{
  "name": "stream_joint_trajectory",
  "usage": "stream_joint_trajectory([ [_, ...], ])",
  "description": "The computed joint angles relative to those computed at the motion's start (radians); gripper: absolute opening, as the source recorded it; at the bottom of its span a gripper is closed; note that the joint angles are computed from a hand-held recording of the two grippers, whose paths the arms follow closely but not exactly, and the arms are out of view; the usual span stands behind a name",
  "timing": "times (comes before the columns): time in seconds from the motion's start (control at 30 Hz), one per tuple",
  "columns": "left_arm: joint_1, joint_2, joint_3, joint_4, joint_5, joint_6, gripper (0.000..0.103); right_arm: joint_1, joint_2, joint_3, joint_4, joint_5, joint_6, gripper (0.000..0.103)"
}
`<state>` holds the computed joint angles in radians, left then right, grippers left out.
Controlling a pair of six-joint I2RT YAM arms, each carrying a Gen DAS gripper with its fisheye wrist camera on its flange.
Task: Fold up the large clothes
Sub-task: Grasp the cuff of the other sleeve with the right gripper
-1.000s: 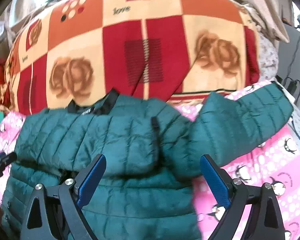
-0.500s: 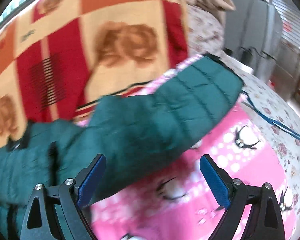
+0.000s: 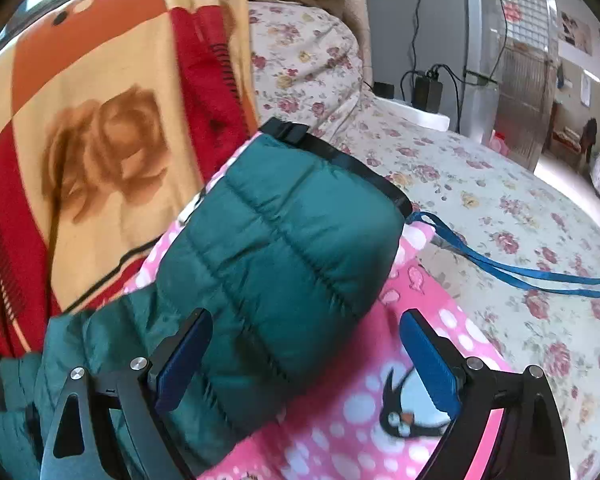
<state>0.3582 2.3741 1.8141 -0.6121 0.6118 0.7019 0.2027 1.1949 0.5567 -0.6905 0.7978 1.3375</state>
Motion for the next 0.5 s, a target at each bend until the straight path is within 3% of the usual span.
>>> stream_joint_trajectory([
  [0.07,-0.003,0.000,-0.008,0.017,-0.005,-0.003,0.082,-0.034,-0.009,-0.015,0.052,0.002,-0.065,0.087],
  [0.13,-0.006,0.006,-0.003,0.016,-0.014,-0.005,0.082,-0.073,-0.012,-0.029,0.107,-0.014,-0.135,0.055],
  [0.23,-0.008,0.004,-0.005,0.018,-0.014,-0.006,0.082,-0.083,-0.049,-0.058,0.146,-0.009,-0.149,0.031],
  [0.4,-0.001,0.004,0.005,0.012,-0.007,-0.009,0.082,0.018,-0.214,-0.112,0.138,0.026,-0.107,0.015],
  [0.5,0.005,0.003,0.011,0.013,-0.002,-0.021,0.082,0.132,-0.219,-0.077,0.076,0.075,-0.048,0.014],
])
